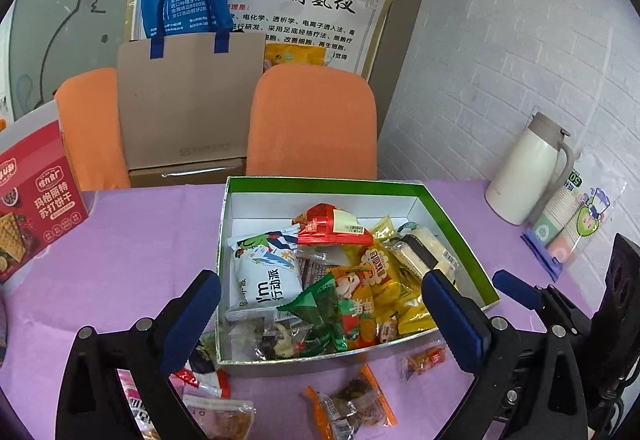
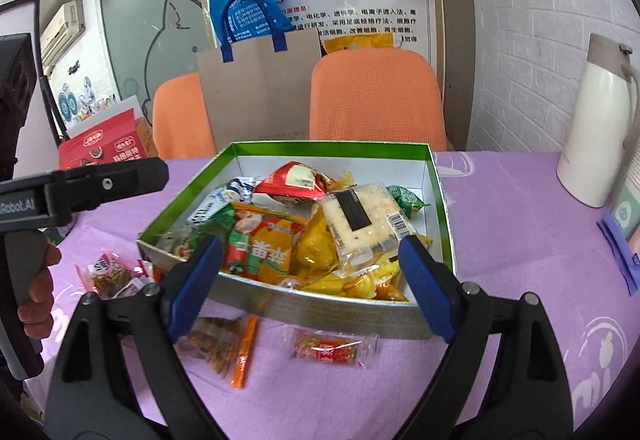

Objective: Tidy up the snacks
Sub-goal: 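Carry both snacks into the green box and open both grippers, then grasp the red-wrapped candy with the right gripper while the left grasps the orange-edged bag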

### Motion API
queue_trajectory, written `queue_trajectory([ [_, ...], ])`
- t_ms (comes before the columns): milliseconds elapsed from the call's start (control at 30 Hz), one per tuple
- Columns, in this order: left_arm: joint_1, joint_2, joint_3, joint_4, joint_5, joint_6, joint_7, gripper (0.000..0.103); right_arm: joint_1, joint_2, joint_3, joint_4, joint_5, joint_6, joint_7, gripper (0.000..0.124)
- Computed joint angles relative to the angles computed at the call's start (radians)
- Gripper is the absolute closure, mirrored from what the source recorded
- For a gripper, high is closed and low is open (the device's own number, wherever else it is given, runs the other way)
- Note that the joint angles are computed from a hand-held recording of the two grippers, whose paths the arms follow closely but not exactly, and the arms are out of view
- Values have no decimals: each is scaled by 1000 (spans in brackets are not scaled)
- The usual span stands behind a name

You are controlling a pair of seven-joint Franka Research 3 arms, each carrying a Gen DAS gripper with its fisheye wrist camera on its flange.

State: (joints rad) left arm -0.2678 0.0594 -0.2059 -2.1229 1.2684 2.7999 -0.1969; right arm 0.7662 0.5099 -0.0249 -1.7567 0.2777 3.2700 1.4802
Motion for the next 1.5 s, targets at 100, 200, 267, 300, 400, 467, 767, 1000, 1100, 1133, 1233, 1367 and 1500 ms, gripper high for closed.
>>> queue_trajectory([
  [100,-9,-45,-13,-31,25,-15,-40,1,-1,-44,18,-59,5,36,-12,34],
  [200,-11,-90,-34,-65,46,-27,-74,1,-21,-85,55,-115,15,64,-33,33],
  [267,-14,-118,-51,-88,35,-45,-73,1,-2,-110,45,-149,37,74,-44,33],
  [300,-14,-133,-58,-100,29,-50,-73,1,-7,-125,55,-170,43,78,-50,33],
  [400,-18,-174,-81,-144,-19,-75,-56,1,-21,-162,82,-229,67,90,-59,33],
  [467,-23,-195,-99,-172,-54,-107,-44,1,6,-183,57,-264,98,92,-66,33],
  [767,-17,-108,-108,-194,36,22,-155,1,30,-213,32,-357,167,69,-77,33],
  [1000,-63,62,-48,-80,-43,25,-81,1,69,-214,-26,-383,176,49,-61,33],
  [1100,-76,98,-15,-59,-46,63,-82,10,99,-208,-65,-377,164,36,-50,33],
  [1133,-76,104,-6,-60,-46,84,-81,16,97,-204,-65,-372,157,32,-45,33],
  [1233,-76,120,14,-65,-80,133,-46,53,115,-182,-89,-344,132,12,-24,33],
  [1367,-86,102,55,-94,32,216,-168,63,84,-145,-64,-289,80,-33,8,33],
  [1500,-77,51,40,-153,85,219,-232,63,44,-84,-38,-193,24,-109,47,33],
])
